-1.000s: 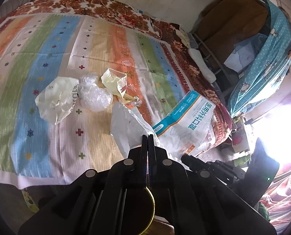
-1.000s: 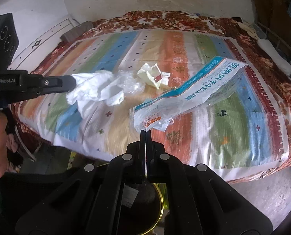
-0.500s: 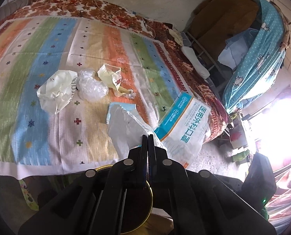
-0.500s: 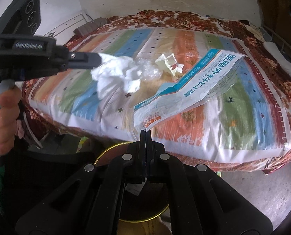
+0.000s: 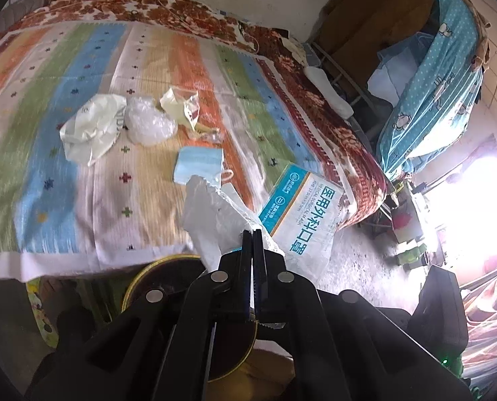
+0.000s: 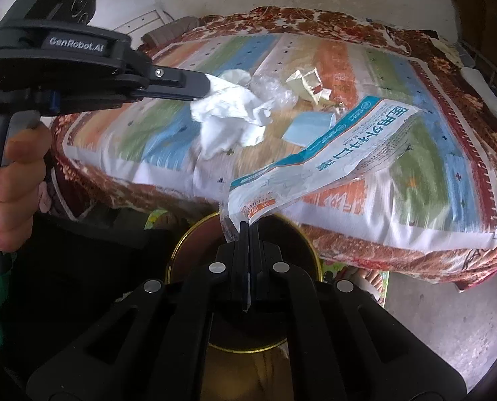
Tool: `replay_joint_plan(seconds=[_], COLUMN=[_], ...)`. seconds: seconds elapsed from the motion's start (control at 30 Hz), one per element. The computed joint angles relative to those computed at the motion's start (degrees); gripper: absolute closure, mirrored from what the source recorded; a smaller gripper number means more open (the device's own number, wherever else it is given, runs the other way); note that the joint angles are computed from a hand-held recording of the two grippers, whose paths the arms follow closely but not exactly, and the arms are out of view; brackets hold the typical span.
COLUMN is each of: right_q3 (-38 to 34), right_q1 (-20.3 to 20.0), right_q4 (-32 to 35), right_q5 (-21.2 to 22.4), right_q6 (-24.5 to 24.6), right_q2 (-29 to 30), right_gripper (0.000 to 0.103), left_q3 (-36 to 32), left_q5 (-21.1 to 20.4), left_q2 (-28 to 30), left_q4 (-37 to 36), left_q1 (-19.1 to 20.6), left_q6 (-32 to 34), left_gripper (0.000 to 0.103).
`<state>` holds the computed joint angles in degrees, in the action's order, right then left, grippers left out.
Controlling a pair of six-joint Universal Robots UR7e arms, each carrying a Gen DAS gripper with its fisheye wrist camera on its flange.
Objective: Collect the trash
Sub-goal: 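Lift the glove with the left tool while the right tool carries the packet to the bin, then open the right tool to drop the packet into the bin while the left tool releases the glove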
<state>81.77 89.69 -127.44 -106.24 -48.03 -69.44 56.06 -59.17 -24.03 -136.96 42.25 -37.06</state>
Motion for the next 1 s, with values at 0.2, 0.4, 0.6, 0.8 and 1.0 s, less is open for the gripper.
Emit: replay_joint_plan(seconds=[0.2,0.4,0.6,0.8,1.0], right_q3=[3.7,6.5,8.4,8.8,8.1], right_q1=[-0.5,-0.6,-1.4,-1.9,-2.4], right_q4=[-0.7,-0.3,2.5,6.4,10.8], right_q5=[-2.4,-4.7,-6.6,-8.2,-11.3], right_q6=[-1.0,-2.2,-0.5,1.6,5.2], right_q2=[-1.7,-2.9,-3.7,-3.5,-1.2], right_gripper=[0.103,0.103,0.103,0.103,0.103], left_q3=[4.1,9.4,10.4,10.8,9.4], left_q5=[-0.8,-1.3,-1.5,-2.0,-3.5], left_q2=[-1.4,-3.3,-3.4,-3.3,-2.2], left_q4=[-2.2,-5.2,-2.7,-0.5,3.4], left_q1=[-0.6,-1.3,-1.0,-0.3,0.5], left_q6=[-1.7,-4.7,-8.9,-13.3,-16.5], left_gripper=[0.103,0.103,0.103,0.103,0.103])
